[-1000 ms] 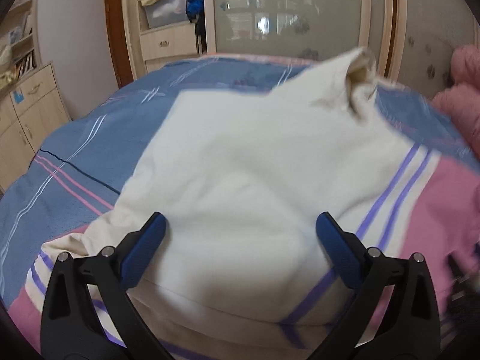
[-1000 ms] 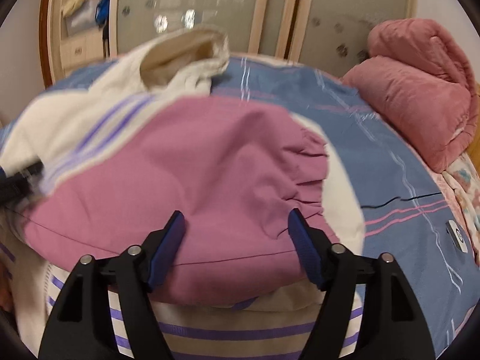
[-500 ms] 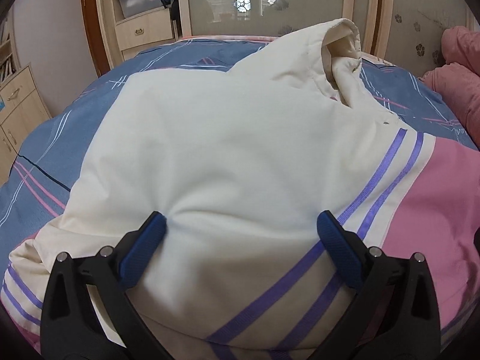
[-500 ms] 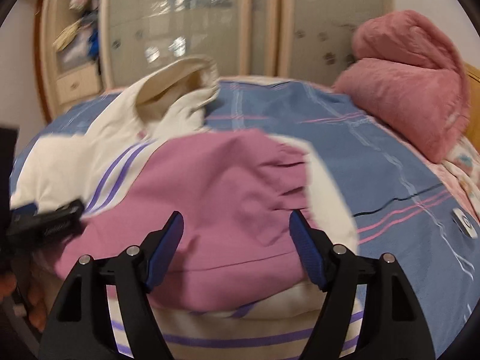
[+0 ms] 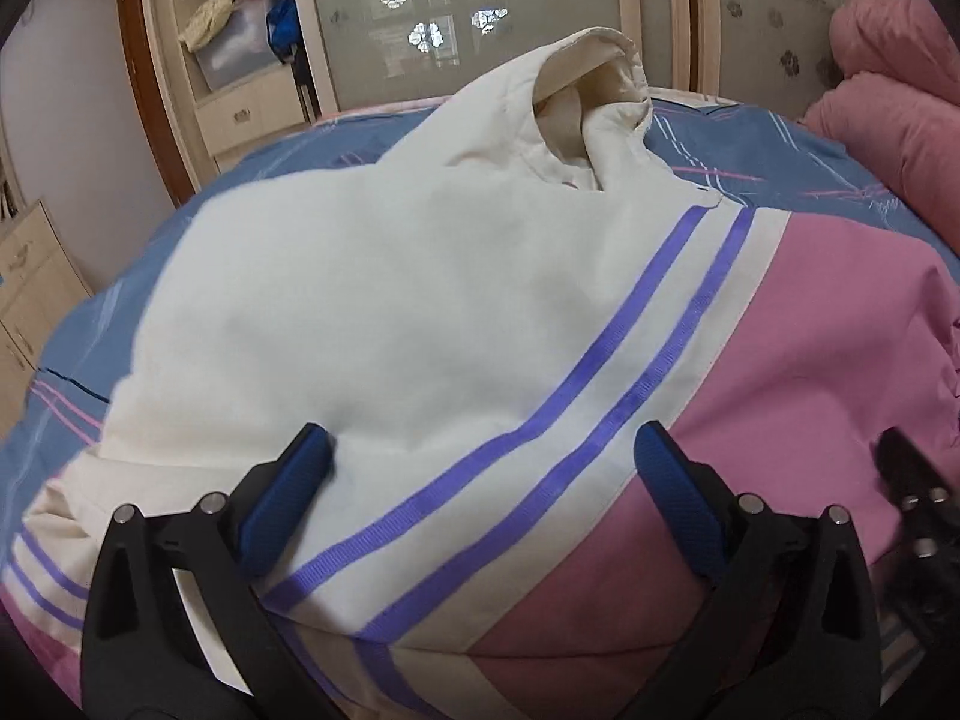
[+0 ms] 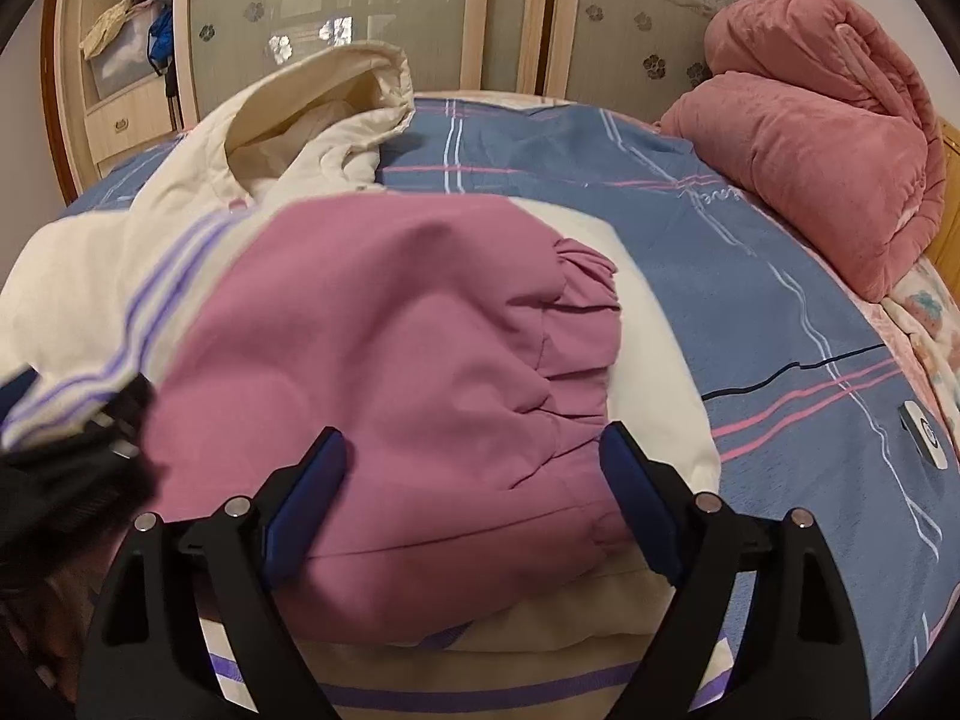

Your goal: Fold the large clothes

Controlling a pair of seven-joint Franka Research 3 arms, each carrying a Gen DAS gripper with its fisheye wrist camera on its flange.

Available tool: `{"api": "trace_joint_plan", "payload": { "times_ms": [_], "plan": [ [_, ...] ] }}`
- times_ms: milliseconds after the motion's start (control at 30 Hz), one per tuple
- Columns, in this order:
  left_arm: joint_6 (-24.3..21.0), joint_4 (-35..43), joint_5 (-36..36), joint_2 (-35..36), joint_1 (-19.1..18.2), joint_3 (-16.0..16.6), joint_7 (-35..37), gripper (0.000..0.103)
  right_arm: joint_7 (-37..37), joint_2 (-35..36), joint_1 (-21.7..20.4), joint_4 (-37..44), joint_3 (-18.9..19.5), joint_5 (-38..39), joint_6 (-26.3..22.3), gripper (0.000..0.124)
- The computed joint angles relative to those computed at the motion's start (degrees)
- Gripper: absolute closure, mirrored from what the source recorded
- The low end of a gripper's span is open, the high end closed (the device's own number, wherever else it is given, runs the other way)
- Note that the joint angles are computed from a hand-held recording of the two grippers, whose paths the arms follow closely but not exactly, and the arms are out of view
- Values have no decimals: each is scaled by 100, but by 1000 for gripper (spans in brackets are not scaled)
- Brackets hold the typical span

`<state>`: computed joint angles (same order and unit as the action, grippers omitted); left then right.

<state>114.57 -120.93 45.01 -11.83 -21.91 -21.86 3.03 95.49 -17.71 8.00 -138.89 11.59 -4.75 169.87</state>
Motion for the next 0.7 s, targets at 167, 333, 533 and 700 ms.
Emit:
{"api": "trace_joint_plan", "payload": {
  "times_ms": [167,333,533,700],
  "plan": [
    [112,-151,95,-120,18,-39,-163,2,553,-138,-358,-89,151,1,219,28],
    [-96,-88,211,-55,-20,-113,-217,2,229,287,52,345,-200,149,-590,22],
    [-86,-115,228,-75,-53,-76,-232,2,472,260,53,293,-182,-151,-520,22],
    [-92,-115,226,-76,-57,-72,-225,2,454,257,88,281,-224,-140,-511,22]
  ]
}}
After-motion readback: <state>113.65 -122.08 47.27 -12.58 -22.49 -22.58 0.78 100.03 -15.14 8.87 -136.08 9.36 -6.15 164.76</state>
